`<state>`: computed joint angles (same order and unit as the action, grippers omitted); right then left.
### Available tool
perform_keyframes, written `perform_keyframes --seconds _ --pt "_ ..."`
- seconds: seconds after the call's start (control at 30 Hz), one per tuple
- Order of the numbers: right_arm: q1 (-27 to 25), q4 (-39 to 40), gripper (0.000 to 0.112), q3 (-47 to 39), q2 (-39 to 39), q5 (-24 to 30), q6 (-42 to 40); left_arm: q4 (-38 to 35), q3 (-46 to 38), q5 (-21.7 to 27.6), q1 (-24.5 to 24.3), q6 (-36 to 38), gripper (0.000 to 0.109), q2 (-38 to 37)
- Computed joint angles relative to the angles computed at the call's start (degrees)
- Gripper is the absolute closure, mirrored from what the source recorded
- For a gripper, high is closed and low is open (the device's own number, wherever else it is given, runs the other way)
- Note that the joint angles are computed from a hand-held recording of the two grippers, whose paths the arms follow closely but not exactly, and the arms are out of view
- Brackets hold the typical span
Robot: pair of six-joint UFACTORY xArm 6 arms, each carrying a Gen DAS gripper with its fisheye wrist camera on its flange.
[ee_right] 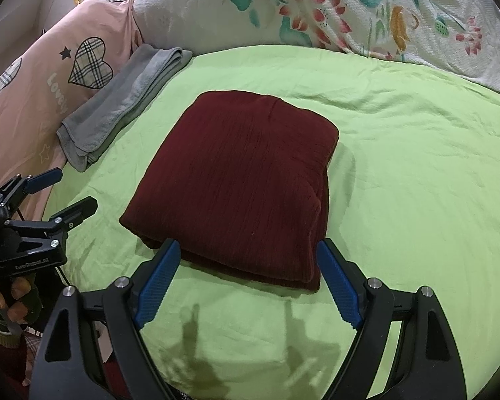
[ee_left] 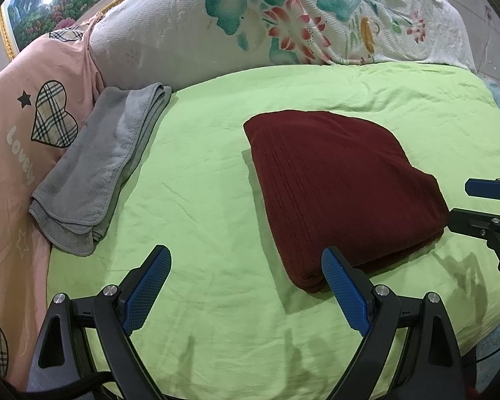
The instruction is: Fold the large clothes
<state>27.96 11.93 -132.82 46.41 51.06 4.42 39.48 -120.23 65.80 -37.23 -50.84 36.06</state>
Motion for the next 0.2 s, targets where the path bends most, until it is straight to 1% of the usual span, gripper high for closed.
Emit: perform_keyframes --seconds 0.2 --pt "-0.3 0.36 0.029 -1.16 0.86 0.21 0.06 -1.11 -1.33 -0.01 0.31 0.44 0.016 0.9"
